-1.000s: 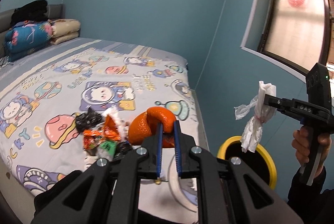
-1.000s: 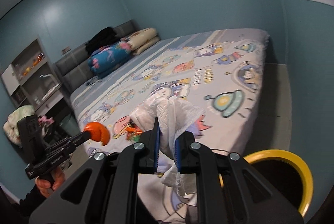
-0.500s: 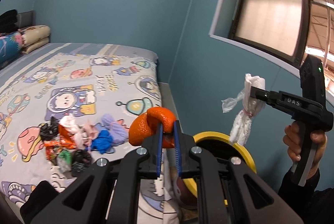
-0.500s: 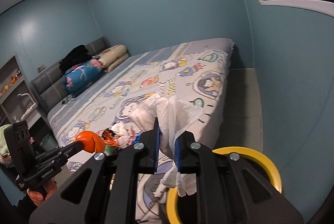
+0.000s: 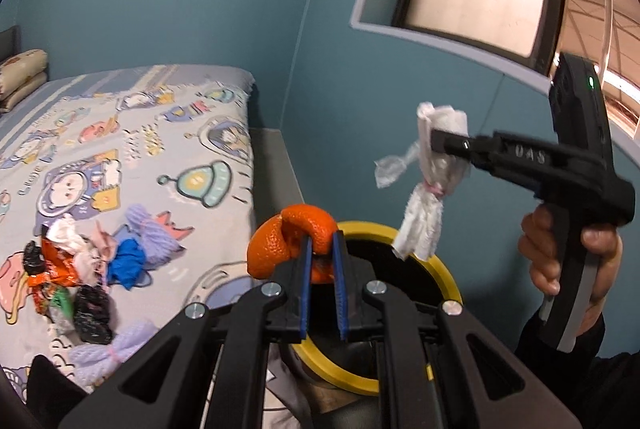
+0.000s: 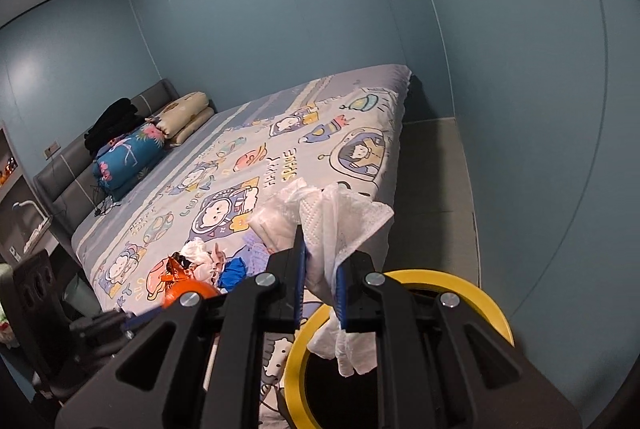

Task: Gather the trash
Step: 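Carry the orange peel and white tissue over the yellow-rimmed bin with both tools, then open both grippers to drop the peel and tissue into the bin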

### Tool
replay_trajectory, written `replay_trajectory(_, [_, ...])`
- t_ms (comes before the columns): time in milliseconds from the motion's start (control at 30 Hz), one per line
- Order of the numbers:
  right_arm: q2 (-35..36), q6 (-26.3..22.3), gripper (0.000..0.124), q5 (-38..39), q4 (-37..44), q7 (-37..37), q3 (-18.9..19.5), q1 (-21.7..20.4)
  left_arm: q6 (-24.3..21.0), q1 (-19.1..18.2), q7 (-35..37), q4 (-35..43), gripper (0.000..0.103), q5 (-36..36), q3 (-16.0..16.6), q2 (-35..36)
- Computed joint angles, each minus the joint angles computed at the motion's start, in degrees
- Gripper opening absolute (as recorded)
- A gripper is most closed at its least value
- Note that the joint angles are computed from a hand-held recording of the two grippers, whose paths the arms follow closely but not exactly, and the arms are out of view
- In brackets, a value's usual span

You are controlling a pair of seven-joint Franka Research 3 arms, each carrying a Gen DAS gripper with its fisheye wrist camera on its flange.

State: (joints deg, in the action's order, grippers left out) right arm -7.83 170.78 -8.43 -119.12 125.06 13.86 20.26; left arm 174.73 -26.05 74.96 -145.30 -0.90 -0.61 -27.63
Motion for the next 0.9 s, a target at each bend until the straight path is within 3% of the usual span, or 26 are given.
replay_trajectory(167, [1.6, -3.58, 0.012, 3.35, 1.5, -2.53, -1.5, 1.54, -1.76, -4.43, 3.22, 1.91, 0.009, -3.02, 2.13, 3.86])
replay_trajectory(433, [3.12, -7.15, 0.012, 8.92, 1.3, -6.47, -3.28, 3.41, -5.43, -7.99, 11.26, 4.4, 0.009, -11.56, 2.65, 8.37])
replay_trajectory(633, [4.15, -7.69, 0.015, 15.98, 1.04, -11.09, -4.47, 4.22, -7.86, -6.19, 15.63, 5.92, 0.01, -17.38, -0.11, 10.44])
replay_trajectory(800, [5.06, -8.38, 0.037, 19.11, 1.3, -12.51, -4.82, 4.29, -9.01, -4.52, 18.09, 6.31, 0.01, -20.94, -2.02, 11.08])
replay_trajectory(867, [5.23, -8.59, 0.038, 18.41, 1.4, -11.71, -4.77, 4.18, -9.26, -4.25, 19.13, 6.37, 0.01, -22.29, -2.4, 11.13])
replay_trajectory(900, [5.22, -8.56, 0.04, 18.35, 1.34, -11.45, -4.78, 4.15, -9.3, -4.05, 19.44, 6.29, 0.017, -22.86, -2.58, 11.04])
